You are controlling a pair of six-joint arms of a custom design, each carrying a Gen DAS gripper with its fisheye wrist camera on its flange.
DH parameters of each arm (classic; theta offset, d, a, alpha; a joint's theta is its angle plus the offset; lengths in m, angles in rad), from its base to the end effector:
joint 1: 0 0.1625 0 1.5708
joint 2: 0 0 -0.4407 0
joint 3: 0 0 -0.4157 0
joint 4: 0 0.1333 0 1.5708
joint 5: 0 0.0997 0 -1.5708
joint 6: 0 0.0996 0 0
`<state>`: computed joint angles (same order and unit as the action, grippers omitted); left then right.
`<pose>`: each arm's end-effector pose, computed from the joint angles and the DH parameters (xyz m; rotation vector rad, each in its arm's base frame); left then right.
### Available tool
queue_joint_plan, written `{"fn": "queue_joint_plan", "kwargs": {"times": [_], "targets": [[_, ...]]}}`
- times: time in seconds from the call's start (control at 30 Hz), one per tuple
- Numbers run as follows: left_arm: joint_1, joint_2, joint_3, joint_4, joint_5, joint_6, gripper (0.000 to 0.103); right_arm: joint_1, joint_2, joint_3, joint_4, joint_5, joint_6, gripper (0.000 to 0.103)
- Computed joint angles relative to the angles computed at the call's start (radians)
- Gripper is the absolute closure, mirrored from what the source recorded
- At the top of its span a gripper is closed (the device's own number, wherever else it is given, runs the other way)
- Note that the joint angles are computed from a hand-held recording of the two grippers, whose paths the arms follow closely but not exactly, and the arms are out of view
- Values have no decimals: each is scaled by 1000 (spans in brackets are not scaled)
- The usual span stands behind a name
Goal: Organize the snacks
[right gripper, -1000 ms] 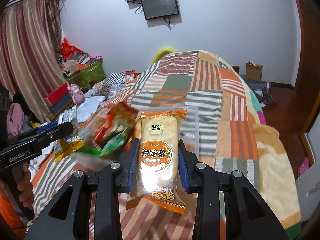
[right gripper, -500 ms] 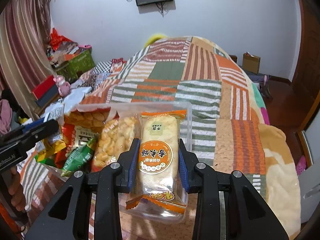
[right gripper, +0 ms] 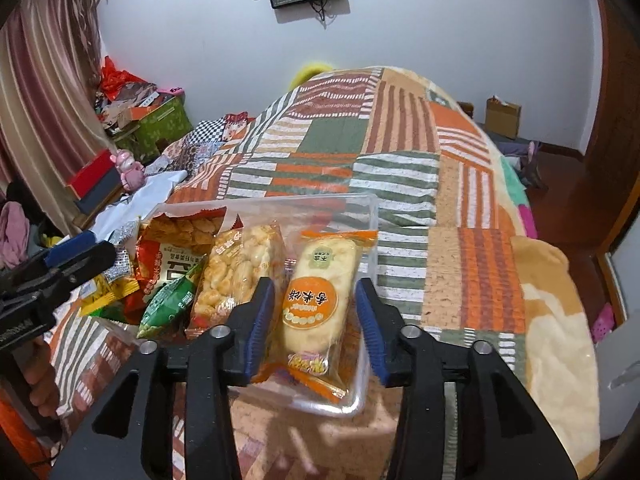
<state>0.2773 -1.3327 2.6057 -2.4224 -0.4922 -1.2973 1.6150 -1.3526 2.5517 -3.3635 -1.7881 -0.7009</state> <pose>-0.2257 -0.2941 0.1096 0.2796 2.2177 -1.1480 0.1287 -0.3781 0.1806 0.8886 -2.5183 0.6788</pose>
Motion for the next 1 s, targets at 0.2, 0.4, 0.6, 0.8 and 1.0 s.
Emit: {"fn": "queue_joint_plan", "kwargs": {"times": [0.2,0.4,0.6,0.8,1.0], "targets": [[-93,-80,-10,202,12,-126,22,17,-85,39,2,35,-14,48],[-214,-160,-27,443,6,-305,22,59,-200,92,7,79,-30,48],[-359,-201,-58,672,-23,-476,22,114,-348,155,21,116,-29,48],[-488,-197,-96,841,-47,-605,14,150,-469,199,65,144,-23,48],[-568,-191,-119,951,-67,-708,6,182,-515,238,40,136,-35,45]]}}
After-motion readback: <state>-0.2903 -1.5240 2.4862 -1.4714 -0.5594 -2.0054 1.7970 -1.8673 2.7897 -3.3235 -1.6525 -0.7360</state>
